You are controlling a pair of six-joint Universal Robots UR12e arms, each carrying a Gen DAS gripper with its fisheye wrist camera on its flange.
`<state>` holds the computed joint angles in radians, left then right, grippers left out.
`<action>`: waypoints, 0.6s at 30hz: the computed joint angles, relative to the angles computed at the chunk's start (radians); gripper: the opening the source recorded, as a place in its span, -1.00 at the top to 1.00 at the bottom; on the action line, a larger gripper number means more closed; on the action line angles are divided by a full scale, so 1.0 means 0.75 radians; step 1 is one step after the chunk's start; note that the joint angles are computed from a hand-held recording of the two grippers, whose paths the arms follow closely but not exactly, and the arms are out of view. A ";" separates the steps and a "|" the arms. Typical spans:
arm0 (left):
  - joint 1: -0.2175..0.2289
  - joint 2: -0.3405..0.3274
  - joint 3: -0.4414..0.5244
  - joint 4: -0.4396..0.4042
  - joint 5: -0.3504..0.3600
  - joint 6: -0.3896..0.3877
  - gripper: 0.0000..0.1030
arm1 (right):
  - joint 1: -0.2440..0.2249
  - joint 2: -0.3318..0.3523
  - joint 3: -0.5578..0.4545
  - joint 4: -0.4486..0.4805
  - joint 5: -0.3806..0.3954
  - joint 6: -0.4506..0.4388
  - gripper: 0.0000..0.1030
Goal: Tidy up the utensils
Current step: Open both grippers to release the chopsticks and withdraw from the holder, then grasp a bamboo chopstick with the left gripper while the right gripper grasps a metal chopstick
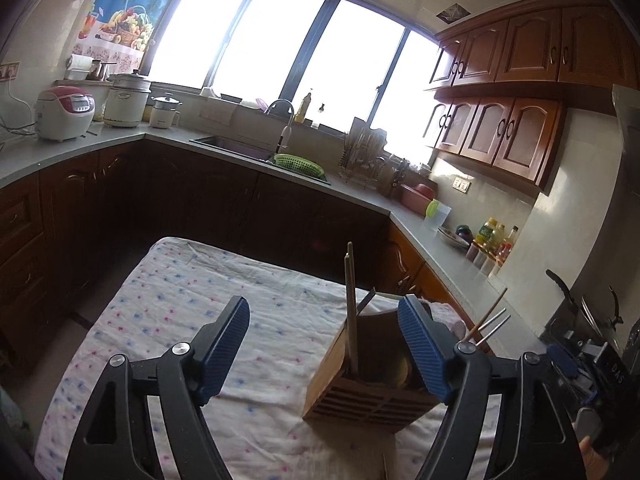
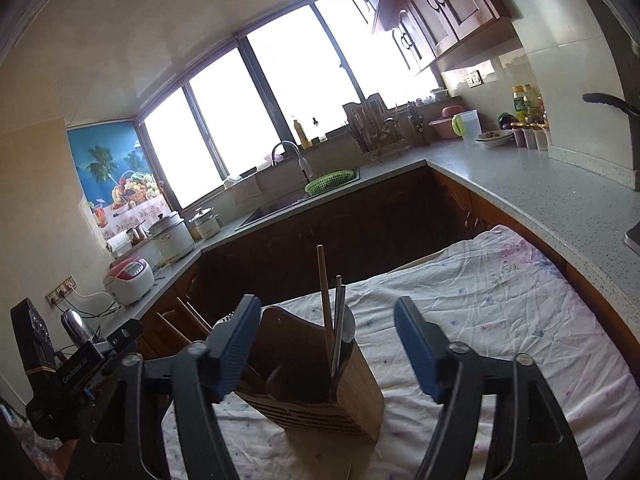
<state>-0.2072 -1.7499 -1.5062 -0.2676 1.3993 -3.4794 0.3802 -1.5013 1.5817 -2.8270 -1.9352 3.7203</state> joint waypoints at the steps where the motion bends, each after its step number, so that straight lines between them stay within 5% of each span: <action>1: -0.002 0.019 -0.023 -0.007 0.003 0.005 -0.56 | 0.008 -0.010 0.013 -0.010 -0.024 0.006 -0.77; 18: -0.071 0.219 -0.212 -0.352 0.012 0.094 -0.61 | 0.121 -0.206 0.270 0.144 -0.153 0.205 -0.87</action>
